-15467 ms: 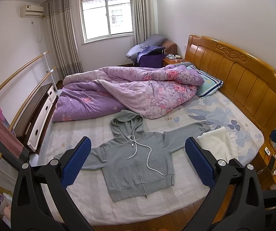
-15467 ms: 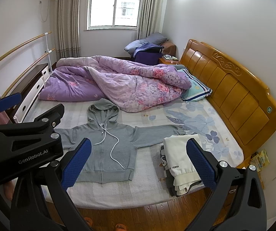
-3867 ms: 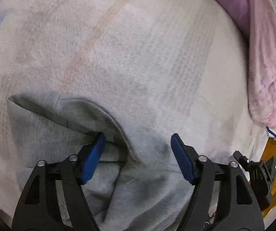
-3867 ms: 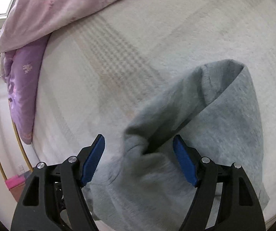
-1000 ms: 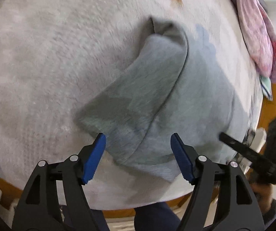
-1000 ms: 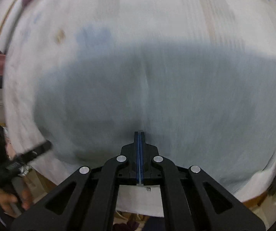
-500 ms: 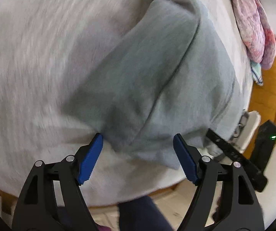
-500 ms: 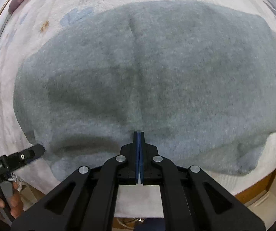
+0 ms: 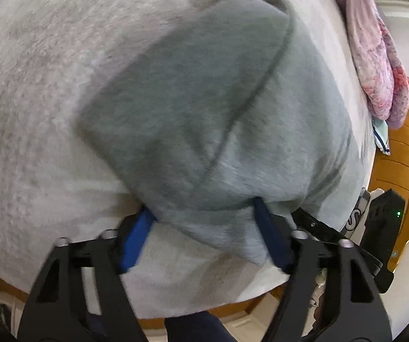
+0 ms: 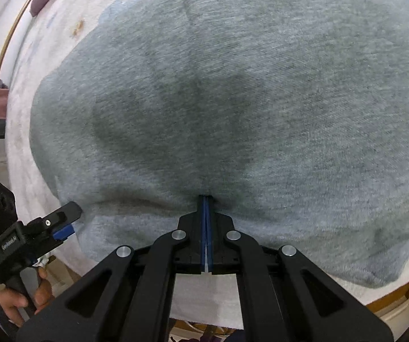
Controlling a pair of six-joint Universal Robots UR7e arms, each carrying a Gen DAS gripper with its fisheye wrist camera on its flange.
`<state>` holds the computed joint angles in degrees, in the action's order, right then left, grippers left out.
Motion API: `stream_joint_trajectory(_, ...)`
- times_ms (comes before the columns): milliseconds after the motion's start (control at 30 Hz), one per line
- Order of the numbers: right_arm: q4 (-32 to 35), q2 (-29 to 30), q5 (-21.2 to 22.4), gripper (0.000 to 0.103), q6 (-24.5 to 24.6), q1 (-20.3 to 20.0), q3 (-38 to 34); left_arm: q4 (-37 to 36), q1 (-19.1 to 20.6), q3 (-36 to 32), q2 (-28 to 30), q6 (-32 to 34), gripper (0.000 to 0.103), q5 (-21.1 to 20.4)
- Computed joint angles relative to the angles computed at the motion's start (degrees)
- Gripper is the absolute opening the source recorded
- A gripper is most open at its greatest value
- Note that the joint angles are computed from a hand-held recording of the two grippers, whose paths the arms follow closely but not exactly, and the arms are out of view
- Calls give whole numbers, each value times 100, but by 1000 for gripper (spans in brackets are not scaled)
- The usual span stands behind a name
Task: Fold large clothes
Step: 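Grasp the folded hoodie edge with the left gripper and lift it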
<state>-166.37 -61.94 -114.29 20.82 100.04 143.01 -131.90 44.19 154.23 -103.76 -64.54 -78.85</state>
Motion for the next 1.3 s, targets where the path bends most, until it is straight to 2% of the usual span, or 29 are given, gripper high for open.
stream_joint_trajectory(67,-207,-138,116,0,-301,-188,172,-217,-158,57,146,-166,54,46)
stream_joint_trajectory(133,-382,-267,208,0,-561,-402,325,-153,-83,66,77,-200,52,107)
stream_joint_trajectory(200,-315,-522,290,0,-612,-454,451,6,-45,-1,91,-203,38,170)
stream_joint_trajectory(233,-86,-826,306,0,-570,-402,528,63,8,13,-53,-157,15,179)
stream_joint_trajectory(267,-52,-890,281,0,-619,-382,551,-120,28,58,-136,-163,14,111)
stream_joint_trajectory(333,228,-970,94,0,-643,-162,469,64,-104,-36,-221,-144,12,162)
stream_joint_trajectory(400,584,-1017,-159,7,-523,366,331,67,-244,-113,-307,-206,12,125)
stream_joint_trajectory(467,625,-1078,-358,21,-666,660,302,74,-311,-254,-314,-95,12,57)
stream_joint_trajectory(500,403,-1099,-413,35,-781,844,363,115,-332,-368,-264,-6,12,7)
stream_joint_trajectory(533,205,-1120,-381,43,-919,978,410,226,-319,-467,-301,137,12,-19)
stream_joint_trajectory(667,-438,-1191,-107,59,-1477,1461,602,175,-47,-813,52,450,12,-257)
stream_joint_trajectory(767,-1084,-843,-184,64,-1780,1764,661,152,143,-951,145,647,12,-429)
stream_joint_trajectory(833,-1478,-618,-177,69,-1938,1780,694,136,282,-989,128,764,12,-580)
stream_joint_trajectory(933,-1770,-11,-362,69,-2088,1902,492,35,453,-1062,269,908,12,-785)
stream_joint_trajectory(1000,-1967,344,-640,69,-2115,2080,357,130,525,-1129,296,1080,12,-861)
stream_joint_trajectory(1100,-2690,1159,-996,69,-2187,2101,81,183,604,-1174,332,1227,12,-920)
stream_joint_trajectory(1133,-2900,1282,-1080,65,-2194,2106,58,183,629,-1181,344,1226,12,-927)
stream_joint_trajectory(1200,-2973,1442,-1223,47,-2126,2072,-46,106,683,-1172,319,1232,13,-963)
stream_joint_trajectory(1233,-2937,1469,-1291,29,-2100,2060,-82,150,704,-1196,303,1229,13,-982)
stream_joint_trajectory(1300,-2735,1341,-1126,19,-1924,1926,-60,74,662,-1206,201,1270,14,-1017)
